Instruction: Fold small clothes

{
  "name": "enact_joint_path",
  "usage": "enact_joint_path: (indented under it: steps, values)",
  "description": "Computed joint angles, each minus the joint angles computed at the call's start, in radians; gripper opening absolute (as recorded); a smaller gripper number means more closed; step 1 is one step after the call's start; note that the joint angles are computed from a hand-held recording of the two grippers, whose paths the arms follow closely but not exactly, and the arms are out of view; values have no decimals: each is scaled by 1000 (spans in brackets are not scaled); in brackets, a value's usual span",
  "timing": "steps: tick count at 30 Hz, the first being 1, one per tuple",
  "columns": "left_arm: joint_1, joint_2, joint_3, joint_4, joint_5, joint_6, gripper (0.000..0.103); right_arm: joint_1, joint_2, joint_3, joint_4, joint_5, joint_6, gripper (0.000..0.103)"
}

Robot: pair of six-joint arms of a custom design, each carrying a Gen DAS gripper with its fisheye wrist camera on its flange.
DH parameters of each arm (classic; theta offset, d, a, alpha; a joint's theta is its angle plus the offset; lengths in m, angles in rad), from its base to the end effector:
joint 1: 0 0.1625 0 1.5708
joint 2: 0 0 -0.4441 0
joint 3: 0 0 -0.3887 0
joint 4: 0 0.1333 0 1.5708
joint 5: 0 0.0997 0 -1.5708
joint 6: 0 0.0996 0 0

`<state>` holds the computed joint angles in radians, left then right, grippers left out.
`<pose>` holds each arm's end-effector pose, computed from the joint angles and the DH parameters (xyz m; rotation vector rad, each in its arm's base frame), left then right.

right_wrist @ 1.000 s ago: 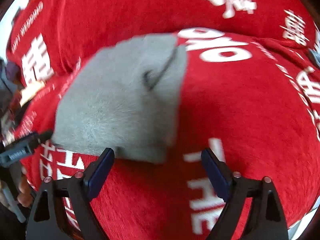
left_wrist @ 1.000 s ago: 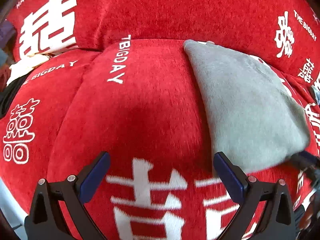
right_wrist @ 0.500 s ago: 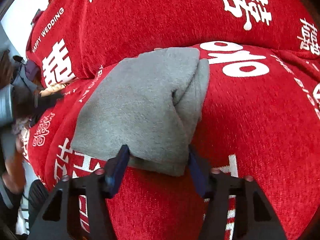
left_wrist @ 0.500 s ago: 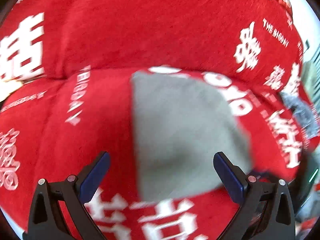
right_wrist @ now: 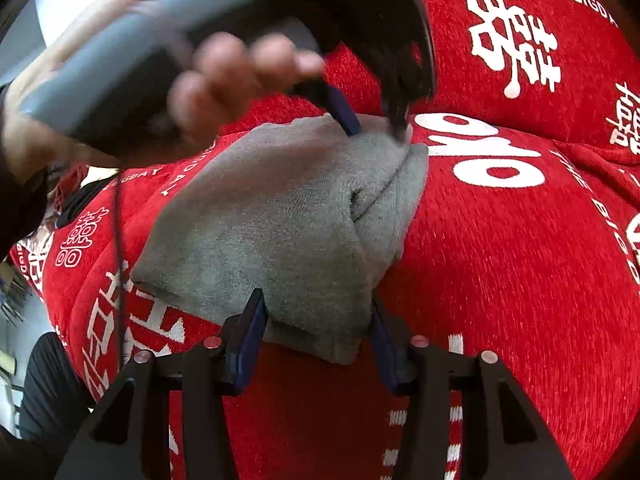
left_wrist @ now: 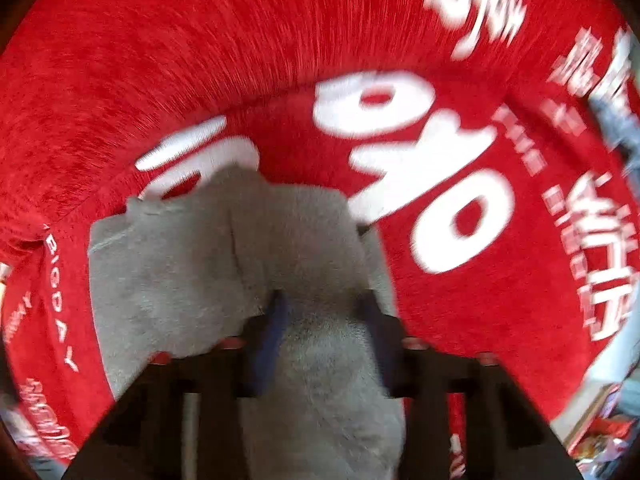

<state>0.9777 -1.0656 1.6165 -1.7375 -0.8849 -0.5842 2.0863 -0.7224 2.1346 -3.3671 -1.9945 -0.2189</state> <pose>-0.1779 -0.6153 0.2388 0.1749 2.3662 -0.0864 0.3372 -0.4078 0.0255 0.8693 -2.5766 0.6088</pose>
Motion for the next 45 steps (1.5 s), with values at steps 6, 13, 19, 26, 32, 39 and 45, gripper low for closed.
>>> enact_joint_path:
  steps: [6, 13, 19, 26, 32, 39, 45]
  values:
    - [-13, 1, 36, -98, 50, 12, 50, -13, 0, 12, -26, 27, -14, 56]
    - [-15, 33, 21, -44, 118, -36, 31, -13, 6, 18, -37, 33, -31, 56]
    - [-8, 27, -7, -95, 111, -63, 9, -34, -26, 33, 4, 81, -16, 25]
    - [-5, 76, -24, -80, 155, -48, 8, -38, -36, 53, 25, 73, -12, 12]
    - [-16, -19, 9, -140, 48, -2, 12, -63, -101, 103, 5, 137, 73, 48]
    - [-83, -298, 230, -254, 212, -60, 103, -36, -150, 142, -62, 71, 151, 84]
    - [-82, -523, 399, -161, 291, -168, 103, 26, -133, 90, 25, -35, 182, 84]
